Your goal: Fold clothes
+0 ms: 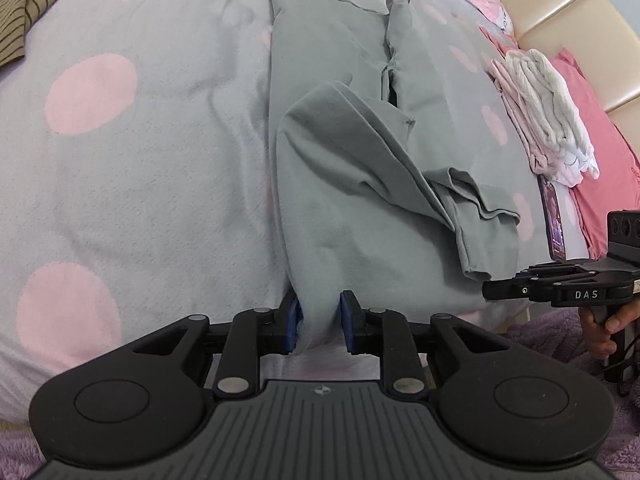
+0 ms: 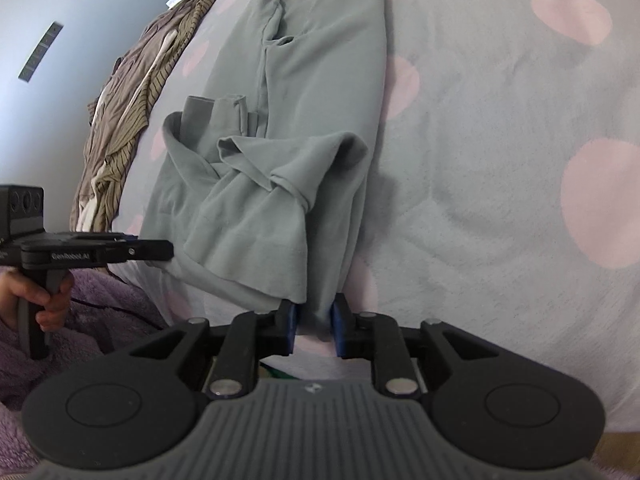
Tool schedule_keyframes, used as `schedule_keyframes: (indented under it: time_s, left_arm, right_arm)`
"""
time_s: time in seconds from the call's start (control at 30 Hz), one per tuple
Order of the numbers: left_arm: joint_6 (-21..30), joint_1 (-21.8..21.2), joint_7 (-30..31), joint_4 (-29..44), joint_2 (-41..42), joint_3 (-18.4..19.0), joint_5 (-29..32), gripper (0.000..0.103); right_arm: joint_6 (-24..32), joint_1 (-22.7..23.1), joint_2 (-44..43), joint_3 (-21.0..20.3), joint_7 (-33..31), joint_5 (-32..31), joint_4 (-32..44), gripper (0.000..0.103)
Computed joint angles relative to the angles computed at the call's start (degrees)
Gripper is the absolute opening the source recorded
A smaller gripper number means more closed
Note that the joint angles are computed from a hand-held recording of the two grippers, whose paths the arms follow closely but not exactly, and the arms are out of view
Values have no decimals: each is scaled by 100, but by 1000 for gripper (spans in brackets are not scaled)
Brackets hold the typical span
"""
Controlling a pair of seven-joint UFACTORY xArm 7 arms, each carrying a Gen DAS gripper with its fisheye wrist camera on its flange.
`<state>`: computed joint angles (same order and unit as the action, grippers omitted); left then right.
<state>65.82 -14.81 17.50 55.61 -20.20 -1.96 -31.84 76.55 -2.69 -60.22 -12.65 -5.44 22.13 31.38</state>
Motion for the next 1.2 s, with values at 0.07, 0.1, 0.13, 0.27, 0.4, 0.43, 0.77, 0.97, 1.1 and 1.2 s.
schedule_keyframes:
  time_s: [0.07, 0.1, 0.13, 0.27, 0.4, 0.43, 0.77, 0.97, 1.1, 1.2]
  left_arm:
    - [20, 24, -60, -8, -17, 0, 33, 29]
    - [12, 39, -116, -20, -42, -7, 57, 31]
    - [-12, 61, -163, -40, -89, -14, 107, 35]
    - [-344, 92, -220, -227, -367, 70, -14, 38]
    - [-495, -59, 253, -290, -514, 271, -326, 38]
    - [-514, -93, 376, -303, -533, 282, -379, 37]
    - [-479, -386, 1063, -235, -427, 111, -521, 37]
    - [-310, -562, 1549, -209, -341, 15, -622, 37]
    - [-252, -660, 1731, -179, -264, -120, -555, 37]
    - [-236, -708, 1813, -186, -244, -190, -512, 37]
  right_arm:
    - [29, -44, -20, 15, -49, -137, 37, 36]
    - [49, -69, -27, 12, -77, -207, 58, 39]
    - [66, -97, -34, 19, -85, -265, 78, 40]
    - [101, -190, -123, 54, -154, -503, 173, 43]
    - [-110, -220, -297, 237, -314, -839, 214, 42]
    - [-191, -206, -321, 224, -347, -861, 217, 40]
    - [-418, 279, -432, 17, -905, -494, 220, 20]
    - [-833, 302, -592, 16, -1007, -338, 129, 20]
    - [-915, 612, -624, -80, -1286, -137, 153, 22]
    - [-994, 821, -649, -66, -1547, -41, 149, 23]
